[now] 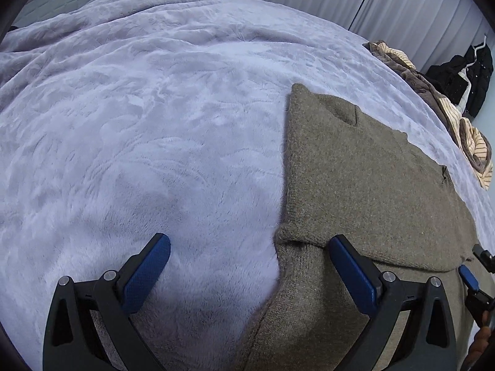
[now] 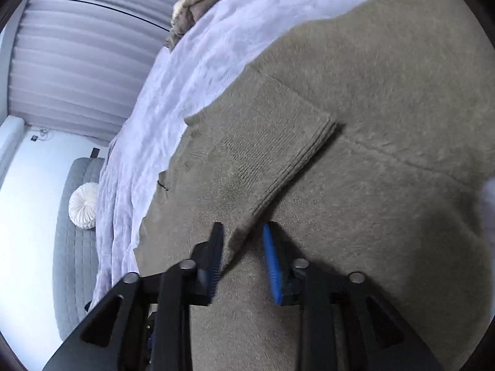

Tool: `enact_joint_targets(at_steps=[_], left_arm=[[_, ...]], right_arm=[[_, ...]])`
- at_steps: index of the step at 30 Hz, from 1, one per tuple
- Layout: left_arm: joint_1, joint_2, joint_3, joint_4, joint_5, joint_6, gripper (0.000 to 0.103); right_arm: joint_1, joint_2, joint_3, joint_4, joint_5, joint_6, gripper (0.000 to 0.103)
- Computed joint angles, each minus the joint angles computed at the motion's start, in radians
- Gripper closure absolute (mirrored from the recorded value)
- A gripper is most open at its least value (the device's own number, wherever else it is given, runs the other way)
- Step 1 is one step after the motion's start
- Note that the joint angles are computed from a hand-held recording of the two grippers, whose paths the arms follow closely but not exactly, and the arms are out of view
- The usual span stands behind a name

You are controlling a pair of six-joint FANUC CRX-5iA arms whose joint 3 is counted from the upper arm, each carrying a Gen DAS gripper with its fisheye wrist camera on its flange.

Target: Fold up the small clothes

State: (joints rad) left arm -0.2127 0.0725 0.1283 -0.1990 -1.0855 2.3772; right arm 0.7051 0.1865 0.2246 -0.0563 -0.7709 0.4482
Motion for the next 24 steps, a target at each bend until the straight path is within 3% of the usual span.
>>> enact_joint_targets(at_steps=[1, 4, 5, 6, 7, 10, 13, 15, 17, 19, 21, 22, 24], left_arm=[[0.006, 0.002, 0.006, 0.007, 0.002, -0.007, 0.000], [0.017, 0.027, 0.051, 0.003, -0.023, -0.026, 0.000], [0.015, 0.049, 0.086, -0.014, -0.062, -0.037, 0.000], [0.013, 0.064, 0.108, -0.027, -0.088, -0.050, 0.000], [0.012, 0.073, 0.121, -0.038, -0.105, -0.067, 0.000], [0.038, 0.067, 0.101, 0.003, -0.088, -0.144, 0.000], [0.096, 0.062, 0.061, 0.145, -0.037, -0.262, 0.000], [0.136, 0.066, 0.033, 0.283, 0.000, -0.388, 0.000], [0.161, 0.090, 0.027, 0.403, 0.006, -0.506, 0.002], [0.164, 0.127, 0.058, 0.445, -0.028, -0.560, 0.031], [0.171, 0.152, 0.069, 0.497, -0.054, -0.616, 0.085], [0.181, 0.146, 0.047, 0.545, -0.041, -0.648, 0.095], [0.189, 0.135, 0.054, 0.562, -0.052, -0.686, 0.094]], right_arm=[[0.003, 0.008, 0.016, 0.007, -0.009, 0.018, 0.044], [0.016, 0.067, 0.098, 0.092, -0.089, 0.002, 0.042], [0.013, 0.084, 0.124, 0.095, -0.116, -0.006, 0.053], [0.008, 0.097, 0.145, 0.089, -0.135, -0.012, 0.071], [0.003, 0.100, 0.159, 0.080, -0.153, -0.014, 0.097], [0.018, 0.063, 0.114, 0.116, -0.133, -0.016, 0.097], [0.009, 0.051, 0.082, 0.080, -0.183, 0.003, 0.096], [-0.008, 0.001, -0.012, 0.029, -0.057, -0.030, 0.095], [-0.009, -0.007, -0.029, 0.029, -0.024, -0.043, 0.092], [-0.004, 0.004, -0.012, 0.039, -0.037, -0.026, 0.087], [-0.001, 0.015, 0.006, 0.041, -0.044, -0.019, 0.082], [-0.001, 0.021, 0.013, 0.040, -0.048, -0.022, 0.081], [-0.002, 0.035, 0.041, 0.033, -0.075, -0.020, 0.081]])
